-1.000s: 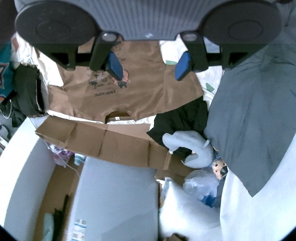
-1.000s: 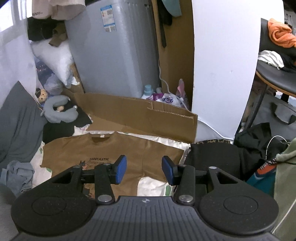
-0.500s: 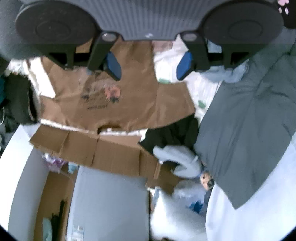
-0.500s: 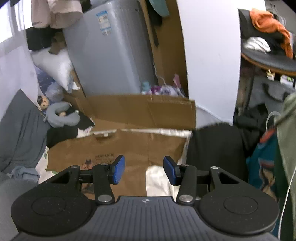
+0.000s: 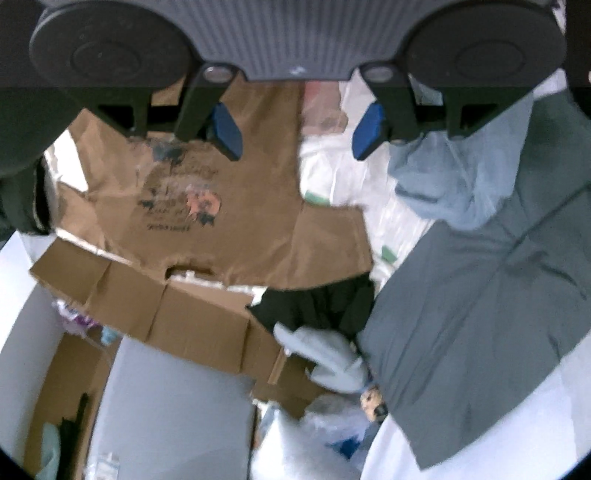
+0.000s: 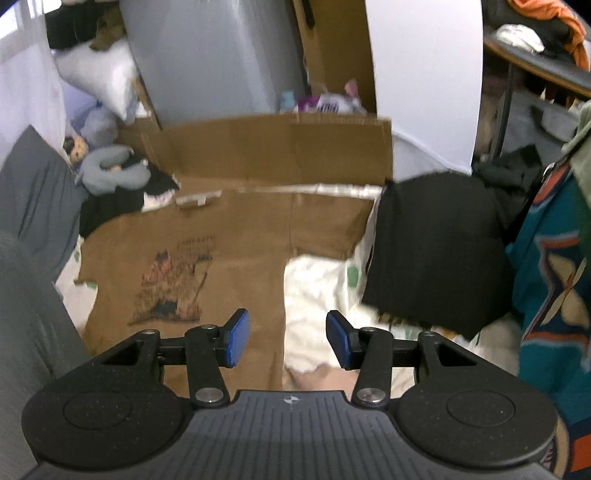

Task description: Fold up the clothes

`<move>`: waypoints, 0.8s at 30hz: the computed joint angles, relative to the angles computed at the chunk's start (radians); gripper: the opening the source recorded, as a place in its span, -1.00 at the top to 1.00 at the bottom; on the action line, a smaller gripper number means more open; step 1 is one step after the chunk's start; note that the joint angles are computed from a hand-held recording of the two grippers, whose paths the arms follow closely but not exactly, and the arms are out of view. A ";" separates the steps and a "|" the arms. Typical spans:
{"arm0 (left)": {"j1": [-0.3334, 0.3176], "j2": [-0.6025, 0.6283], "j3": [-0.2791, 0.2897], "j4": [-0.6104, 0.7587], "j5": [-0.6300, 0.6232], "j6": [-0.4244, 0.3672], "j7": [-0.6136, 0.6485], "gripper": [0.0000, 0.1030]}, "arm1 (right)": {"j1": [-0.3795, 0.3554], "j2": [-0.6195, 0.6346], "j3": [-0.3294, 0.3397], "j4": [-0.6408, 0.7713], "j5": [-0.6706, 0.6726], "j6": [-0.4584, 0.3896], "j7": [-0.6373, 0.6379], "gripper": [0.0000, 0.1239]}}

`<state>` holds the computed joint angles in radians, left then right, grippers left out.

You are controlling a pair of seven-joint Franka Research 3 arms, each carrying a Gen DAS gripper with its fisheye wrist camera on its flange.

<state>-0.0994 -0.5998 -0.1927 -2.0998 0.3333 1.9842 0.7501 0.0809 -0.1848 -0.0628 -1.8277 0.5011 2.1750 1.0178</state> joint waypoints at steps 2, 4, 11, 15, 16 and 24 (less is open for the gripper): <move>-0.012 -0.013 0.008 -0.036 -0.022 0.004 0.000 -0.31 | 0.003 -0.009 0.005 -0.045 -0.006 0.014 -0.013 0.15; -0.021 -0.026 0.016 -0.070 -0.043 0.007 0.003 -0.30 | 0.007 -0.020 0.010 -0.095 -0.019 0.027 -0.025 0.15; -0.019 -0.036 0.018 -0.156 -0.080 -0.028 -0.048 -0.24 | 0.023 -0.018 0.022 -0.232 -0.041 0.037 -0.052 0.15; -0.019 -0.052 0.023 -0.220 -0.098 0.011 -0.096 -0.24 | 0.032 0.000 0.028 -0.294 -0.036 0.051 -0.064 0.16; -0.019 -0.057 0.025 -0.238 -0.103 0.023 -0.109 -0.24 | 0.034 0.005 0.030 -0.309 -0.037 0.056 -0.064 0.16; -0.027 -0.077 0.037 -0.353 -0.138 0.070 -0.175 -0.19 | 0.041 0.071 0.038 -0.348 -0.036 0.063 -0.082 0.29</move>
<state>-0.1260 -0.6770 -0.1561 -2.4528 0.1955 2.0541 0.5748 0.1219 -0.1140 -0.0251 -2.1755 0.4650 2.2382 0.9355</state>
